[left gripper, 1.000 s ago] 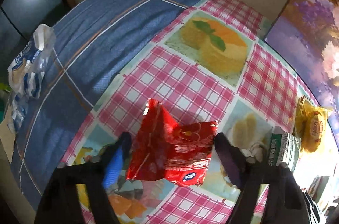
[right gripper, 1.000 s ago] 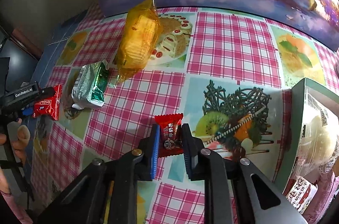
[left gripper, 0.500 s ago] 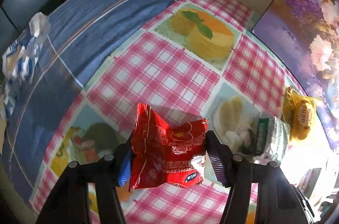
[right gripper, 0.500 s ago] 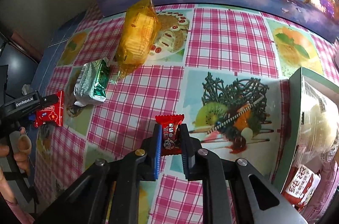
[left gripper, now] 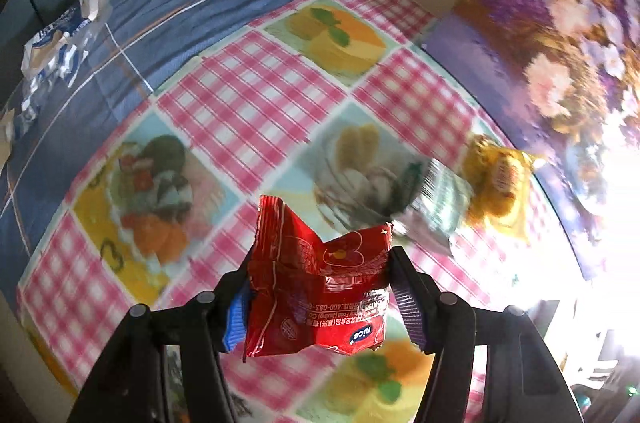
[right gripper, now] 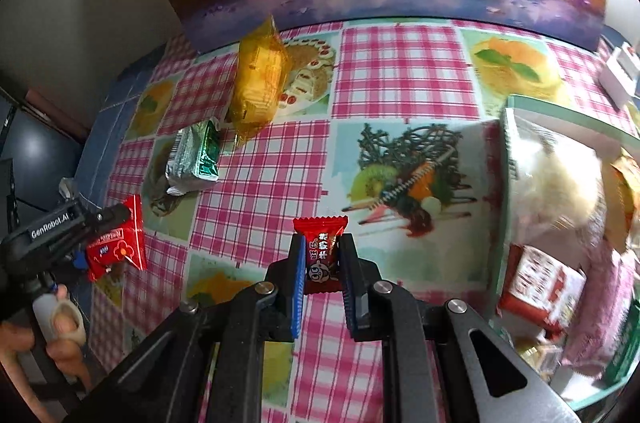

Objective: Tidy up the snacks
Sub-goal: 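Carry the red packet and red candy over the tray and open both grippers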

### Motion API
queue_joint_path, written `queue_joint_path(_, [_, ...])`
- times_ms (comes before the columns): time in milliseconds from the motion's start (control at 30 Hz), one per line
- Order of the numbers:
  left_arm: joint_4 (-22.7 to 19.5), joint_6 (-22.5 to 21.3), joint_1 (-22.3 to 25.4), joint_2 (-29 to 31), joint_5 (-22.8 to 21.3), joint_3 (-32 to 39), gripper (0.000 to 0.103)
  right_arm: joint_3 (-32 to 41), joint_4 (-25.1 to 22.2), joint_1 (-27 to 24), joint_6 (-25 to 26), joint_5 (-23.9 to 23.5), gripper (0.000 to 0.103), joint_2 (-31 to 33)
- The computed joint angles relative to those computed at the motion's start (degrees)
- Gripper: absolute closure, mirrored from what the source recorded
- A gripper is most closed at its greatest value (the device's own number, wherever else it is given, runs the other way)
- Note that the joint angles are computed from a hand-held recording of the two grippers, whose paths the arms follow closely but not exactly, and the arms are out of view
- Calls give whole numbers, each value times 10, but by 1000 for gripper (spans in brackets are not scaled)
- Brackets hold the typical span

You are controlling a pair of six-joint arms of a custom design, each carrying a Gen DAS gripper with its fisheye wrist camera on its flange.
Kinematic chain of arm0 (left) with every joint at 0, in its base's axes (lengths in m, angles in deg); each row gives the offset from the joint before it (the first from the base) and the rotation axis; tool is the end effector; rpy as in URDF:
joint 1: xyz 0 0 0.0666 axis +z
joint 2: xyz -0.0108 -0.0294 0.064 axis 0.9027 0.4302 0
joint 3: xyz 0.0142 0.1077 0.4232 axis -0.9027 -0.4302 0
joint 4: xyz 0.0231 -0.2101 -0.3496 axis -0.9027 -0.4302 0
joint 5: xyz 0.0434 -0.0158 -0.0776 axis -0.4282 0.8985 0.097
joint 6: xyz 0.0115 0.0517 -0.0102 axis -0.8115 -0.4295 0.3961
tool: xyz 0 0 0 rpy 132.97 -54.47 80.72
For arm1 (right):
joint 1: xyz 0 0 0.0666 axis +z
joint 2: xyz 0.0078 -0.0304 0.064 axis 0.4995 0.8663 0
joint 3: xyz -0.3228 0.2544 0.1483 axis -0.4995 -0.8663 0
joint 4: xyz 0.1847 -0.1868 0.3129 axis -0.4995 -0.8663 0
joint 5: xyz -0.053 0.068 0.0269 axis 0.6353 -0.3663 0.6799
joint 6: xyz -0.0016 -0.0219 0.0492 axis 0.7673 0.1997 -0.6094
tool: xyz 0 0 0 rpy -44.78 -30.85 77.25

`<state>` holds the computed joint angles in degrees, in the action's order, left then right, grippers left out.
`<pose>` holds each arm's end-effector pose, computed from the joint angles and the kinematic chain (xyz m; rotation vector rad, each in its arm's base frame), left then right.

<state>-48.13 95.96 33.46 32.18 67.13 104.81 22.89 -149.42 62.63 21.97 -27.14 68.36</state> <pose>0.5125 -0.3096 0.5197 -0.2111 2.8560 -0.2879 0.3911 0.2453 0.5055 0.6449 2.6175 0.3704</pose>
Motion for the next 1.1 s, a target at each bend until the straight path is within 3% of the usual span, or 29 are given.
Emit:
queue_joint_path(533, [-42,14,-107,15,-42,87,38,-40,-43,7,-116,65,86,-86])
queue_joint_path(1100, [-106,-4,-216,121,-70,246,38,-96,-98,-58,-191,108,86,-191])
